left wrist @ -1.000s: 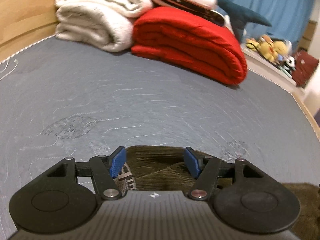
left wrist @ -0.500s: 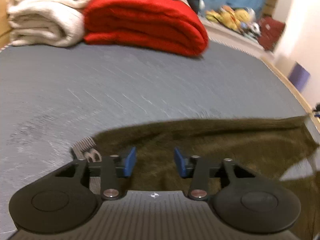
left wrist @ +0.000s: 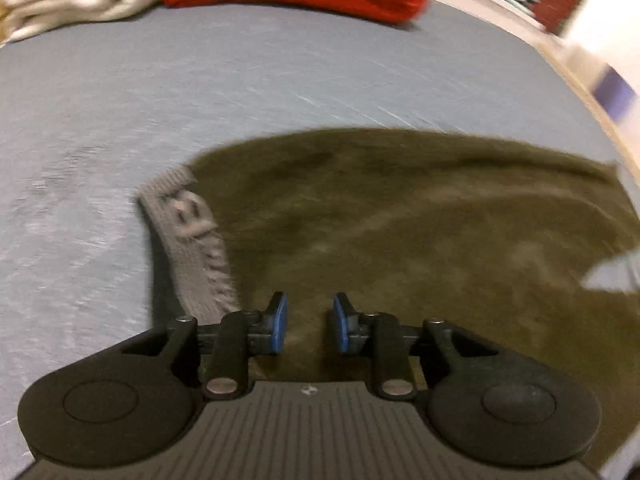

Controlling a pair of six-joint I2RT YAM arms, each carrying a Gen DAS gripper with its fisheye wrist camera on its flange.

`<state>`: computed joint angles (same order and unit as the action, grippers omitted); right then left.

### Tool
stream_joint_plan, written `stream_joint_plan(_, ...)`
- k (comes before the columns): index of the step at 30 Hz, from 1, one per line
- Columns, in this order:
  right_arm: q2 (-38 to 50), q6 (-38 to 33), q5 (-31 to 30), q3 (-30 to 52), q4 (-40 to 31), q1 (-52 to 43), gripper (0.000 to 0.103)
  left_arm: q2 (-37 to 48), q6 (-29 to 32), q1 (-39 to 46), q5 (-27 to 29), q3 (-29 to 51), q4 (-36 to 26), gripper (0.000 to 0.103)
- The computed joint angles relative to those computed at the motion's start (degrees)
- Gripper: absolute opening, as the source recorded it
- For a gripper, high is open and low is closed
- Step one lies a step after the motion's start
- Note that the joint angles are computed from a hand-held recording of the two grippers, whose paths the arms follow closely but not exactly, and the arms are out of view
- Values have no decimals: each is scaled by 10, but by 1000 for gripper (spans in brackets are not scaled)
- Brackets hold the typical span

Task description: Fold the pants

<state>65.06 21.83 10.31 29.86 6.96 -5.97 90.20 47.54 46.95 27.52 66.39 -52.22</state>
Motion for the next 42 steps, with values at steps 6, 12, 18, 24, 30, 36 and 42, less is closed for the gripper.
stream_joint_plan(6,-246,45,107,-10,-195,197,65,-52,17,-9,-70,-83,64,31)
stream_joint_plan(12,-270,111,338,46,-299,517,69,-114,0,37,10,-66,15,51)
stream_joint_plan(18,-222,176,433,75,-301,676,77,-137,-6,59,62,-65,20,60)
stream_joint_plan(24,-216,142,466,17,-267,696,79,-200,8,63,122,-161,147,60)
stream_joint_plan(30,-221,82,420,-13,-217,671,79,-215,-51,45,121,-199,235,60)
stream_joint_plan(36,-243,66,365,-10,-193,634,81,-144,-79,17,100,-119,176,0)
stream_joint_plan(42,-264,99,330,-2,-214,598,81,-62,-57,-34,64,-55,216,1)
